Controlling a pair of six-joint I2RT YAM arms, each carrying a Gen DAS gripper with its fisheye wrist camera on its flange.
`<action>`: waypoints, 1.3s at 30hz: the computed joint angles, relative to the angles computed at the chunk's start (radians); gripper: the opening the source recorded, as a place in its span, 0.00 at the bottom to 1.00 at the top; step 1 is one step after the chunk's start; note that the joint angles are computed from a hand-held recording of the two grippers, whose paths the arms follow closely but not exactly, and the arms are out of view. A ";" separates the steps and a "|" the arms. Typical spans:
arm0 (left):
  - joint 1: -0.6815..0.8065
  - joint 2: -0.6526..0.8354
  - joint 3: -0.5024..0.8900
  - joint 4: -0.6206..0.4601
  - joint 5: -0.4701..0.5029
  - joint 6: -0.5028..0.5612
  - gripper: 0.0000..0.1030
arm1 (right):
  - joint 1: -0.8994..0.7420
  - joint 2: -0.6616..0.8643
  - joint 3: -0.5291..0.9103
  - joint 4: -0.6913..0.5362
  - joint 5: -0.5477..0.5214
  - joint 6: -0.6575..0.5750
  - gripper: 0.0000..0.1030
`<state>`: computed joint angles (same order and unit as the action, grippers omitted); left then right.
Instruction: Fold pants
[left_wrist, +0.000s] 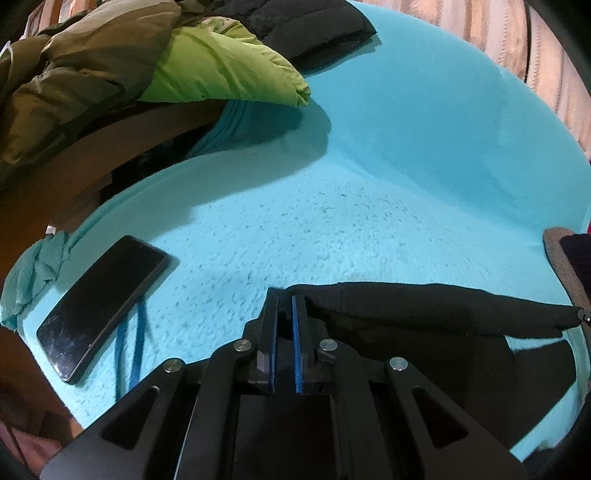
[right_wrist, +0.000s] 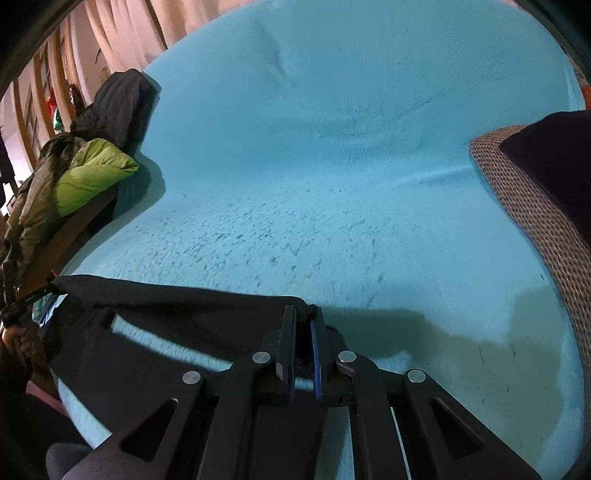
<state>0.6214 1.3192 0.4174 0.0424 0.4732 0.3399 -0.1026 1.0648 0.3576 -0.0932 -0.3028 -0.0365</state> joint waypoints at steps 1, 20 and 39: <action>0.020 -0.003 -0.003 -0.010 0.018 0.020 0.04 | -0.013 -0.037 -0.022 -0.016 -0.016 -0.011 0.05; 0.355 0.019 0.051 -0.221 0.257 0.094 0.54 | 0.002 -0.523 -0.297 -0.115 0.167 0.115 0.28; 0.112 0.107 0.052 -0.294 0.230 0.129 0.55 | 0.488 -0.438 -0.341 0.095 0.355 0.358 0.34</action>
<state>0.7332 1.4263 0.4694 -0.2518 0.7035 0.4687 0.3856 0.6271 0.0163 0.0013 0.0522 0.3214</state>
